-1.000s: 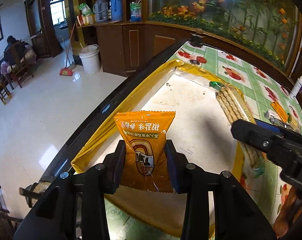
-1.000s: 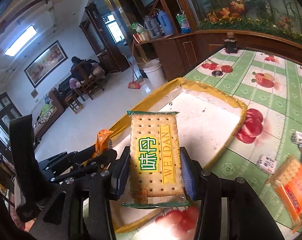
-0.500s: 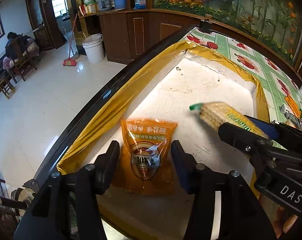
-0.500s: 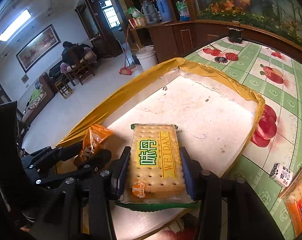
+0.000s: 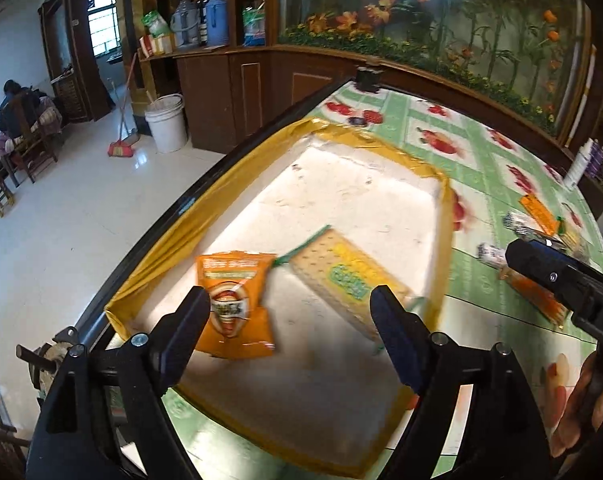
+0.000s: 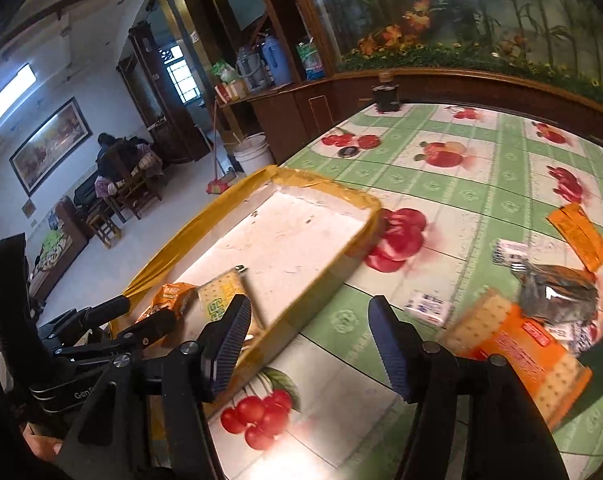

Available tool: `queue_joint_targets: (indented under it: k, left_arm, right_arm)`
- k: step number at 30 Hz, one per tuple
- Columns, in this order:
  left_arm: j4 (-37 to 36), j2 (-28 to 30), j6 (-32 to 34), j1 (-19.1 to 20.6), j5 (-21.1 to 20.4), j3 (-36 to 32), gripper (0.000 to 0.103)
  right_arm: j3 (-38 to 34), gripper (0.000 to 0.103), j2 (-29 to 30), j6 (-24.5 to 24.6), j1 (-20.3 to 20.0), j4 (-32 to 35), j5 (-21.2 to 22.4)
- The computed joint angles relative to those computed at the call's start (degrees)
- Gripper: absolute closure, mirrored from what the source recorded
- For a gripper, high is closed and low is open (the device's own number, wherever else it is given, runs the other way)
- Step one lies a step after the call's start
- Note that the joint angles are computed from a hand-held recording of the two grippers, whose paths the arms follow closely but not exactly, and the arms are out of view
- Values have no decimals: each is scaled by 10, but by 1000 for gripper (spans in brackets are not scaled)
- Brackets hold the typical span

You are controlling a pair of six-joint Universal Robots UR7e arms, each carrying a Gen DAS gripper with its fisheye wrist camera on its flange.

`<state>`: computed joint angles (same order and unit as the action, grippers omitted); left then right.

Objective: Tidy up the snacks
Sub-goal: 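Carry both packs over the white tray and open both tools to drop them, then move the left tool back to the orange biscuit pack on the table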

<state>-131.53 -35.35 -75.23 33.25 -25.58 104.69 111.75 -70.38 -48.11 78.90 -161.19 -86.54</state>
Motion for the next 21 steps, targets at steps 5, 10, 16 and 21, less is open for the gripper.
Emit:
queue_joint_targets:
  k: [5,10,16,21]
  left_arm:
    - [-26,24,41,-12,-11,-24,20]
    - [-58,55,91,-19,-27,-58,20]
    - [-94,107,162,-25,-57,-116,20]
    - [-120,142,201,-24,-97,-157,20]
  right_arm:
    - [9,40,-44,3,-41,0,20]
    - [21,36,-82,5,-85,-4,33]
    - [25,36,-117,8,-133,-4,49]
    - [23,36,-136,13,-161,-5,64]
